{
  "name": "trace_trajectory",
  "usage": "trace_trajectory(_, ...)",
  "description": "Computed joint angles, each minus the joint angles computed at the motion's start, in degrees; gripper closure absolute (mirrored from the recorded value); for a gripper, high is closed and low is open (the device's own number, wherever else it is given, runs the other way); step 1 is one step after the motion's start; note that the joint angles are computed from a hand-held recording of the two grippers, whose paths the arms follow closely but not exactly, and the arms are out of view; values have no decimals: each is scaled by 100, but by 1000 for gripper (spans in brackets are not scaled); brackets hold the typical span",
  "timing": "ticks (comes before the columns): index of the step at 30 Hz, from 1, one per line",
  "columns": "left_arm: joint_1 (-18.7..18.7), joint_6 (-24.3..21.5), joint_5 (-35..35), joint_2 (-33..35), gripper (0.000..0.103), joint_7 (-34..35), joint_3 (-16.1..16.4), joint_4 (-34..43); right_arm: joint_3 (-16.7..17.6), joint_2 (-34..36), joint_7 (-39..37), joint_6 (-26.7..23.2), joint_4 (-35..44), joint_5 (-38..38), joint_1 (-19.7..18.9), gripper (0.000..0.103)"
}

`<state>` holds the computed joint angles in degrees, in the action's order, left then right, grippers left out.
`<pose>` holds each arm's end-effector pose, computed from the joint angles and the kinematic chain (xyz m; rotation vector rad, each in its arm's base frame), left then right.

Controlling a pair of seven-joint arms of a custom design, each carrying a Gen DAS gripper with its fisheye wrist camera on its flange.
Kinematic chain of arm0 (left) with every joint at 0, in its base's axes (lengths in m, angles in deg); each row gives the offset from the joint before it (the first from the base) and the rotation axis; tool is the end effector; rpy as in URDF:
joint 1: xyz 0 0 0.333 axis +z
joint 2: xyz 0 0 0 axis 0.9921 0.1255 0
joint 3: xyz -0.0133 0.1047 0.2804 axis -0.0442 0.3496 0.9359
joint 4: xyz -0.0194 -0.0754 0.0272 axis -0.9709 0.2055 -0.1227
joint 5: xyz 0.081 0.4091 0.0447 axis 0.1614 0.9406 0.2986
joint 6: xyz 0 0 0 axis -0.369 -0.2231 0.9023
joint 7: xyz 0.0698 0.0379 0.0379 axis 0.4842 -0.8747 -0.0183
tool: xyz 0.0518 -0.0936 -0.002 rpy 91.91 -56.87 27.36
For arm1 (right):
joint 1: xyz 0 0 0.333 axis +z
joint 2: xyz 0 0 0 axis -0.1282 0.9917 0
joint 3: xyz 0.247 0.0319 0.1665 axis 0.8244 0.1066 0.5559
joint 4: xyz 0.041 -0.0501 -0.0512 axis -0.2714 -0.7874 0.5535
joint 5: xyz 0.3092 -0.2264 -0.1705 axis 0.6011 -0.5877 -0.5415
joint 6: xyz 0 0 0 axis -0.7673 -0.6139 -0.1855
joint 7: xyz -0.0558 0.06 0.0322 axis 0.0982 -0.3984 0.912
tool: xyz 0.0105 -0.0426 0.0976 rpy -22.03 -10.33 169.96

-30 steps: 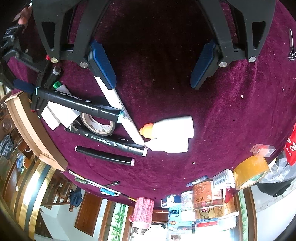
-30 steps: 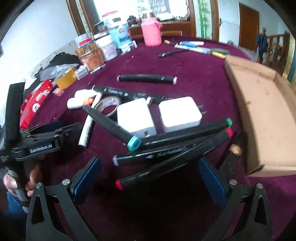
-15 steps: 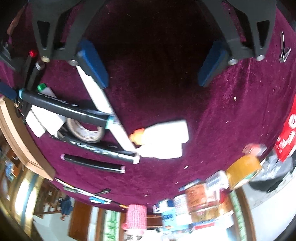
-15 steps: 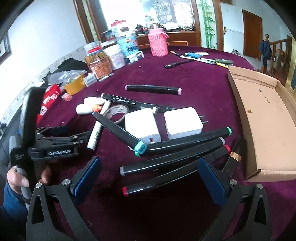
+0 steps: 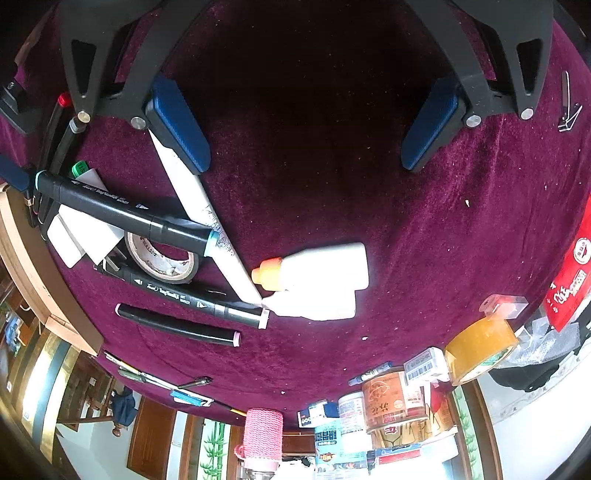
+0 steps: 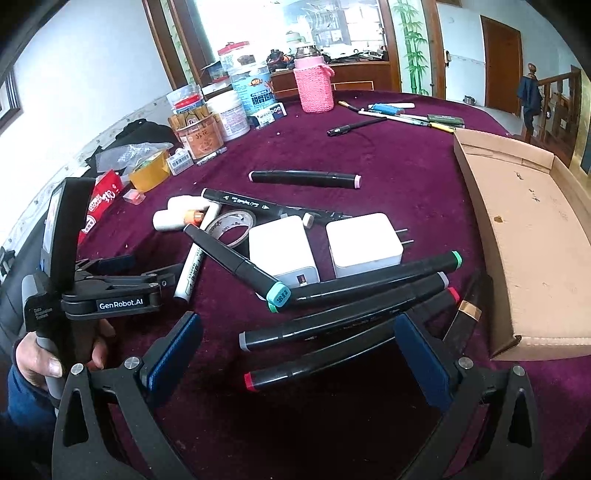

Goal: Organize rigid objects
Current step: 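Move the left gripper toward the white glue bottle with orange cap, then close the left gripper around the white glue bottle and lift it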

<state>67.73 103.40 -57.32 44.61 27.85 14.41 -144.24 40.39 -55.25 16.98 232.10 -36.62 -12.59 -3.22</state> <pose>0.6869 -0.2567 0.4244 -1.8469 1.9499 -0.5613 0.6140 0.0092 0.4498 -1.8090 1.6135 -0.3201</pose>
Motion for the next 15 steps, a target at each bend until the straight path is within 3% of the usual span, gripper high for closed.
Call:
trace_trajectory(6, -68, 49, 170, -37, 2, -47, 57, -38, -1, 42, 123, -71, 47, -135, -16, 2)
trace_trajectory(7, -91, 167, 287, -93, 5, -54, 80, -114, 1, 37, 122, -54, 40, -124, -18, 2)
trace_trajectory(9, -42, 738, 411, -338, 25, 68, 45, -496, 10, -10, 55, 54, -26, -32, -14, 2)
trace_trajectory(13, 189, 1267, 110, -621, 25, 546, -124, -921, 28, -323, -603, 587, -390, 430, 102, 2)
trace_trajectory(15, 349, 1598, -227, -773, 26, 910, -265, -1186, 25, -489, -636, 971, -628, 220, 189, 2)
